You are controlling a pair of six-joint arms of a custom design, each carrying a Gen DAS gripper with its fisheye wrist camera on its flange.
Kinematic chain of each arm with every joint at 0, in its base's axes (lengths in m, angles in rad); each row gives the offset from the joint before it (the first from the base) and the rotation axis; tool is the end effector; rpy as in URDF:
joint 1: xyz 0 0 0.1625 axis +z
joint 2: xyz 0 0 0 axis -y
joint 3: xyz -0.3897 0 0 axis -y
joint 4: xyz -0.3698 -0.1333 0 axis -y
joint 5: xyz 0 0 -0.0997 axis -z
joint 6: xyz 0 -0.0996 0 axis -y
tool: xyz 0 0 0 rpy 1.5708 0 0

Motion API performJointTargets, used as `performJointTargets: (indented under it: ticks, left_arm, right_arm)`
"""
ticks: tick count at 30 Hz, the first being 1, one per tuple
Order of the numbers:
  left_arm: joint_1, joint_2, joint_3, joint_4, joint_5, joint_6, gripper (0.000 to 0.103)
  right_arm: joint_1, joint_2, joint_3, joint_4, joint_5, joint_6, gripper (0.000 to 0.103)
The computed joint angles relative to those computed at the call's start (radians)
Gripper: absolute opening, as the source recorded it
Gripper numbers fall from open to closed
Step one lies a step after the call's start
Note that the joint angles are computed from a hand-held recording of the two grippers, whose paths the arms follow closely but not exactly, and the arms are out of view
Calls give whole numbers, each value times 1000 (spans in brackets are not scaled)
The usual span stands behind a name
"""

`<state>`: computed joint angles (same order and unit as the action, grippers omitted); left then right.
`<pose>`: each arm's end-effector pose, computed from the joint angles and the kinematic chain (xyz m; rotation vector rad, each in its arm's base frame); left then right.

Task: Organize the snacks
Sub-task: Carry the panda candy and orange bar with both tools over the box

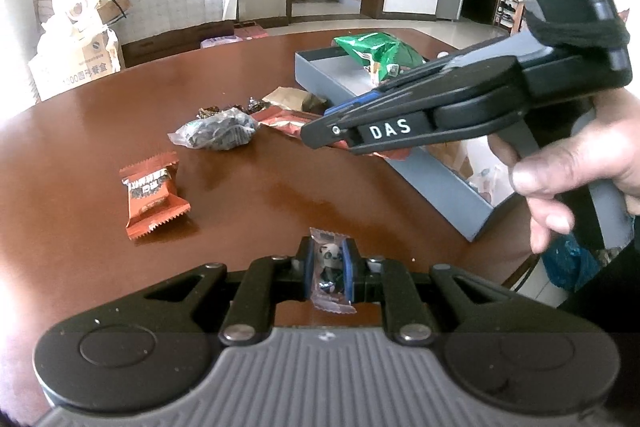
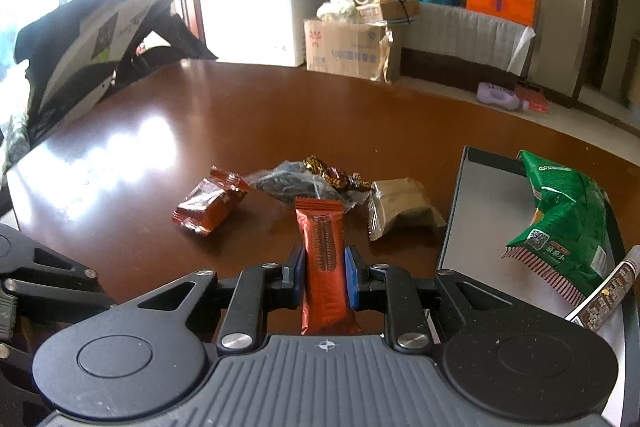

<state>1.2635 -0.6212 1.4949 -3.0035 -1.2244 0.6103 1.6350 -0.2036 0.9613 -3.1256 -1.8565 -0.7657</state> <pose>-0.0490 -0.7068 0.0792 1.0503 2.4256 -0.6793 0.1556 -0.7799 -0.0083 0.8613 -2.3273 0.8571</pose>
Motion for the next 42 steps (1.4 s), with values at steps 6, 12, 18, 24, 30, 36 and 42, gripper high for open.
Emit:
performJointTargets:
  ticks: [6, 12, 18, 24, 30, 36, 42]
  left_arm:
    - [-5, 3, -5, -18, -8, -8, 11]
    - [-19, 8, -8, -37, -21, -2, 11]
    - [-28, 16, -16, -45, -26, 1, 11]
    - [-34, 19, -21, -45, -31, -3, 11]
    - [-42, 28, -29, -50, -36, -5, 11]
    - [-52, 44, -45, -56, -44, -3, 11]
    - [-60, 62, -65, -62, -50, -8, 11]
  right_arm:
    - [-1, -14, 23, -34, 14, 5, 22]
    - [-4, -29, 42, -64, 21, 17, 22]
    - [-8, -40, 57, -85, 26, 25, 22]
    - [-12, -50, 69, -96, 32, 30, 22]
    - [-16, -63, 89, -128, 37, 41, 22]
    - [-24, -83, 116, -160, 43, 53, 22]
    - [-32, -108, 150, -200, 49, 64, 22]
